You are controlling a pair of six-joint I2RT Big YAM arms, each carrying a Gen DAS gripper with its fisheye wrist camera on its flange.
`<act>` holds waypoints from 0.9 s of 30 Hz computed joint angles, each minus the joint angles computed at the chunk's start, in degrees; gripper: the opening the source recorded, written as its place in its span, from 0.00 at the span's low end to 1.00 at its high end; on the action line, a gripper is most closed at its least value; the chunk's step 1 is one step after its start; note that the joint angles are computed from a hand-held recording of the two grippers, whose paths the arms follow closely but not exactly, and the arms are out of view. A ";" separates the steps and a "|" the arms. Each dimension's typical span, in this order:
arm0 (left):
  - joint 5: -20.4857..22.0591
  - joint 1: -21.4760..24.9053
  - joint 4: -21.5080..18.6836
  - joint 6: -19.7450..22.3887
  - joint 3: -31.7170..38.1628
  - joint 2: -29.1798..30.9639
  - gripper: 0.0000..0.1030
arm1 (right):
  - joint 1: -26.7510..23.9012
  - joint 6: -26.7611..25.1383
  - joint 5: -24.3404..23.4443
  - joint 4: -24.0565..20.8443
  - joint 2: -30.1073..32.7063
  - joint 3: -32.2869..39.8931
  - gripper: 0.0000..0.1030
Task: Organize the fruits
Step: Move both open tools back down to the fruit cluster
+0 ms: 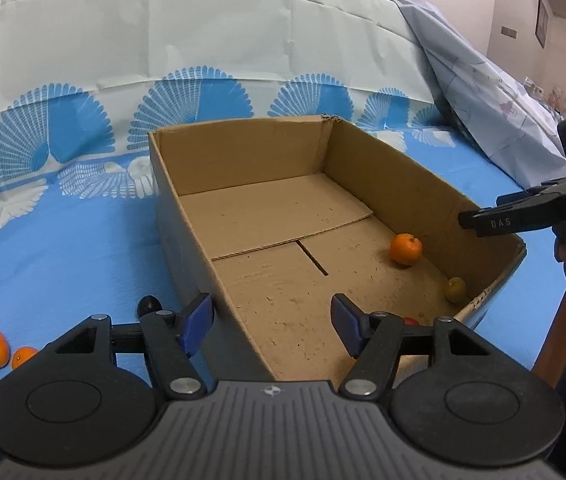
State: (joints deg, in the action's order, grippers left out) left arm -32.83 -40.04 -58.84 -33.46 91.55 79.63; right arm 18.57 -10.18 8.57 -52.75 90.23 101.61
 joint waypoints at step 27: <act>-20.49 -7.88 10.75 10.85 -4.00 -8.69 0.24 | 7.03 12.89 -9.97 23.16 -15.77 -14.55 0.66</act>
State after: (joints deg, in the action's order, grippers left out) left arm -53.32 -47.91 -48.08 -22.62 87.54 70.94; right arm 25.60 2.71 -1.40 -29.60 74.46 87.06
